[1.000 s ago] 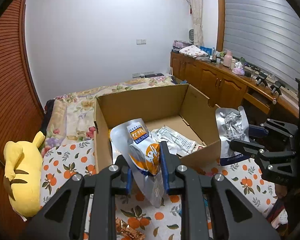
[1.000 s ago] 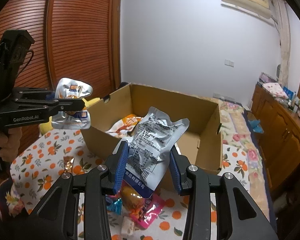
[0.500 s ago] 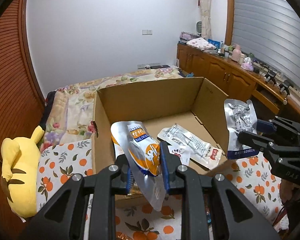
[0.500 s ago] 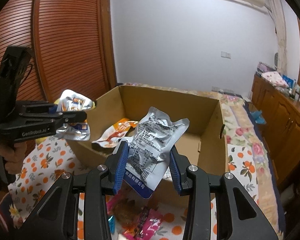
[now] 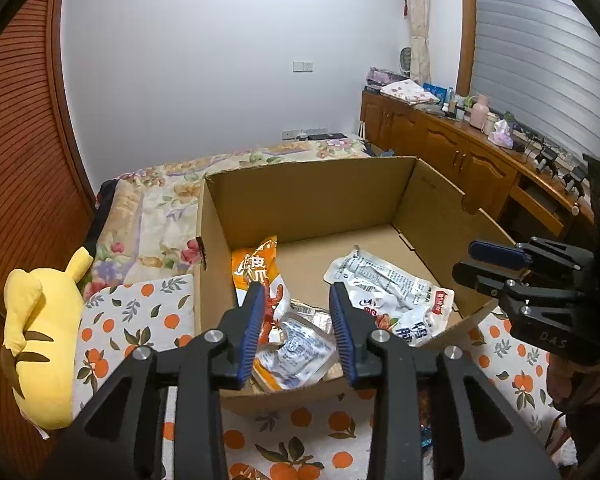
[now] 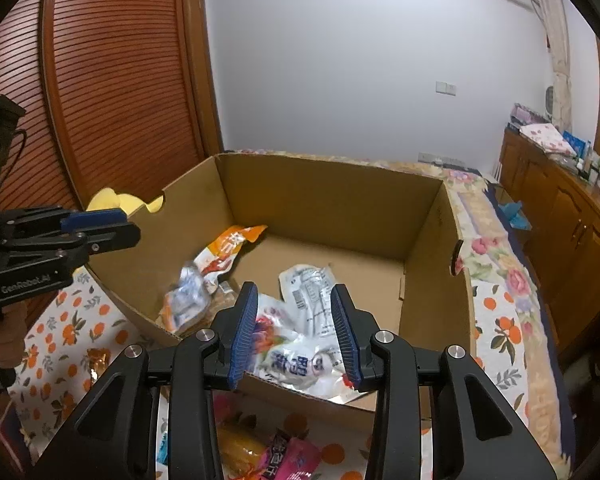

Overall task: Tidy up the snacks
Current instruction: 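Open both tools to drop the pouches into the box, then move both tools back to the candies beside the box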

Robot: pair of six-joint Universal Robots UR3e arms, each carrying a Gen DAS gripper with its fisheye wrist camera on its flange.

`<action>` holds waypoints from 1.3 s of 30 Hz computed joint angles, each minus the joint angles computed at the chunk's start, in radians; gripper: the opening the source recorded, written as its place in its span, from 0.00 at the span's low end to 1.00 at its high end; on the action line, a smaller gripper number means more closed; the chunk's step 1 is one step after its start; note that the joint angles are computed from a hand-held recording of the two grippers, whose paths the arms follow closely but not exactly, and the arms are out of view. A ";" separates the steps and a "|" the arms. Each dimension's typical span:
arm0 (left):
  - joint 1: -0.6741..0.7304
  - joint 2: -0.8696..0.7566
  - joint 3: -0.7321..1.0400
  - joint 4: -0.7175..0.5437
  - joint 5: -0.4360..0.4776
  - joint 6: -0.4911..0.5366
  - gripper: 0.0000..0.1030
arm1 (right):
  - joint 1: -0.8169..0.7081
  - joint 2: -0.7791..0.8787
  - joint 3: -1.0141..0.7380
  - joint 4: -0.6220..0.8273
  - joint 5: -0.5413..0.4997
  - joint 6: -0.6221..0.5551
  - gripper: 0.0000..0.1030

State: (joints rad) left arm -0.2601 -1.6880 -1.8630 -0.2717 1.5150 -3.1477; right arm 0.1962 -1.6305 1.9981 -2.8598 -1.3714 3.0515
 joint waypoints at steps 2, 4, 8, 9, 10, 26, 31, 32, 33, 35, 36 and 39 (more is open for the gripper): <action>0.005 0.030 -0.035 0.014 -0.007 0.003 0.35 | 0.000 -0.018 0.021 -0.012 0.006 0.001 0.37; 0.012 0.066 -0.071 0.025 -0.022 0.006 0.36 | 0.000 -0.041 0.042 -0.023 0.015 0.000 0.38; 0.015 0.153 -0.149 0.041 -0.039 0.016 0.40 | -0.008 -0.125 0.102 -0.032 0.056 0.000 0.38; 0.013 0.170 -0.163 0.042 -0.035 0.019 0.43 | -0.009 -0.147 0.114 -0.029 0.065 -0.003 0.38; 0.012 0.192 -0.181 0.044 -0.032 0.022 0.44 | -0.008 -0.167 0.123 -0.024 0.069 -0.005 0.38; 0.034 0.437 -0.476 0.106 -0.081 0.053 0.67 | 0.095 -0.354 0.293 -0.042 0.039 -0.009 0.53; 0.081 0.425 -0.574 0.163 -0.120 0.052 0.67 | 0.112 -0.332 0.338 -0.053 0.014 -0.024 0.53; 0.090 0.421 -0.594 0.175 -0.127 0.053 0.67 | 0.116 -0.324 0.342 -0.055 0.011 -0.027 0.53; 0.097 0.406 -0.612 0.194 -0.130 0.054 0.67 | 0.117 -0.315 0.346 -0.057 0.008 -0.031 0.53; 0.100 0.372 -0.641 0.235 -0.124 0.049 0.67 | 0.124 -0.289 0.355 -0.067 -0.003 -0.036 0.53; 0.102 0.356 -0.652 0.250 -0.123 0.046 0.67 | 0.121 -0.285 0.360 -0.068 -0.001 -0.042 0.53; 0.102 0.292 -0.689 0.323 -0.101 0.038 0.67 | 0.118 -0.250 0.359 -0.067 -0.004 -0.060 0.53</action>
State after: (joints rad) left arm -0.1579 -1.3960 -2.5521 0.0510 1.4142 -3.1093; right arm 0.3140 -1.8806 2.3574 -2.9271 -1.3751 2.9916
